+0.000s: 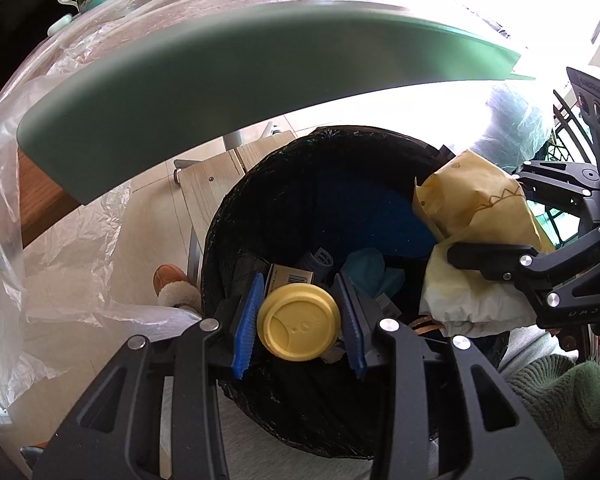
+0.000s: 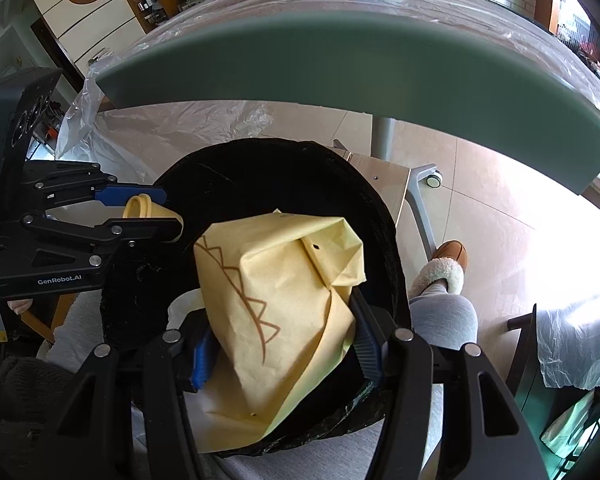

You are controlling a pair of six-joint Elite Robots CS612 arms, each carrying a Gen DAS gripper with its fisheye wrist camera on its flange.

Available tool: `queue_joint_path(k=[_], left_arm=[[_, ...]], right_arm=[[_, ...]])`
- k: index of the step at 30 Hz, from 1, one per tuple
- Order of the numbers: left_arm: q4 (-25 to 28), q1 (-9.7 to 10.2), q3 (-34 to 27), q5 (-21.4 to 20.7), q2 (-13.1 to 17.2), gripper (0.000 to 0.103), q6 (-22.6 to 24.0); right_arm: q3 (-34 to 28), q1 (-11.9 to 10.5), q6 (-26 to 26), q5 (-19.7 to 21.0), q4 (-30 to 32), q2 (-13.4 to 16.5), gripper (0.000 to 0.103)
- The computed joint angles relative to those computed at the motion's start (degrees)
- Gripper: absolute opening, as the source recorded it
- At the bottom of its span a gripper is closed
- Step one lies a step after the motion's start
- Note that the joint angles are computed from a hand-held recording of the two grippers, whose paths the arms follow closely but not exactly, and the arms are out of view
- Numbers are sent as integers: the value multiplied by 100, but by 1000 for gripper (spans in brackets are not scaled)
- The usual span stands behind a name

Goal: Collect trash
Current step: 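Open both tools to drop the cup and paper bag into the bin, then grasp the lavender rack with the left tool while the right tool grasps the Naproxen Sodium box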

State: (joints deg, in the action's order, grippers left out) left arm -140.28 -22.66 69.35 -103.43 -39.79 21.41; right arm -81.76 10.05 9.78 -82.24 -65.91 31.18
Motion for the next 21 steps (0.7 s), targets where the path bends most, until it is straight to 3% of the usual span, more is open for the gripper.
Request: queue_joint_path(k=[2,3,4,9,11,12,13,15,18,21], left_arm=[[-67,15,9,-45,-9,50,-41],[-141,29,42,-103,-35,63,-86],[-237,56,85,-234,-68,66,-118],[-660,148,270,-565,-324,67,-193],[-823,240,208,-1037,-389,80,-275],[-969,270,146,-1156,-390,92,-346],[-1200,289,48,-1193,-369,97,-476],[-1432,300,-234,-1182,-254,99,-709],[-1330,273,-905,-969,59,99,-1074],[-732,255,-1793,-824,491,99,-1072]], right_arm=[[-62,9,63,-49,-56,22,69],[-139,-7,95,-25,-111,57,78],[-214,-33,115,42,-149,84,79],[-527,-67,-202,-51,-459,9,82],[-562,-60,-474,-301,-843,-59,95],[-520,-57,-625,-484,-1102,-109,99],[-447,-73,-724,-595,-1334,-159,99],[-158,-140,-755,-757,-1776,-314,99],[365,-285,-749,-675,-2197,-546,99],[1083,-403,-905,-524,-2388,-861,99]])
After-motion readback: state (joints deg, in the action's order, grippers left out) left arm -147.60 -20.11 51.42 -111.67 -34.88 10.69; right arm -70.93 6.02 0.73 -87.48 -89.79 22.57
